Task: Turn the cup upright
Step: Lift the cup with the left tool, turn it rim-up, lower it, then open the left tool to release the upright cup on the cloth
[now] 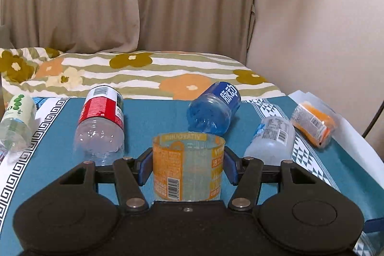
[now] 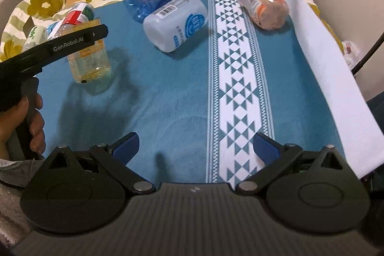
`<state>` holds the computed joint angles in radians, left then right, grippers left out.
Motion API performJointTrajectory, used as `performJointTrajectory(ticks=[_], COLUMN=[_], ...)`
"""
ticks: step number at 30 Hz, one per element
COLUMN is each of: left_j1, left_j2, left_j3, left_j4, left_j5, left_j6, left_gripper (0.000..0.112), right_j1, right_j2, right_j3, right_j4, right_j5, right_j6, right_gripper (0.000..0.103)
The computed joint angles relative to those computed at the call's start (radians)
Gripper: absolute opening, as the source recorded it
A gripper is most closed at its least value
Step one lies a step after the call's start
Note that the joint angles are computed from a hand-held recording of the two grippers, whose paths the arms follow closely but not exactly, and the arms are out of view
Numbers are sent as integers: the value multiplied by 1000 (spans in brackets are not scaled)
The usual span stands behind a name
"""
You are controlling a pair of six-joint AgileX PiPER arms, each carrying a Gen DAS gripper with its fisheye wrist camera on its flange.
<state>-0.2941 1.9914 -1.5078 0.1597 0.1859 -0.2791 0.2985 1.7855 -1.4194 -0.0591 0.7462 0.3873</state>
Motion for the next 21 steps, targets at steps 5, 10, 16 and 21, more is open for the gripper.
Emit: performJointTrajectory(ticks=[5, 10, 16, 21], left_j1=[0, -4, -5, -14], left_j2=[-39, -58, -50, -58], left_j3=[56, 55, 20, 25], left_j4=[-47, -98, -155, -90], left_j5=[0, 67, 125, 114], left_j6=[59, 127, 196, 132], left_gripper=[63, 63, 76, 99], right_j1=[18, 32, 43, 46], right_j2=[5, 0, -11, -28], right_j3=[-6, -3, 3, 21], right_j4=[4, 0, -29, -47], right_j5=[-3, -6, -3, -5], right_j6=[-4, 9, 34, 66], right_gripper=[103, 103, 103, 103])
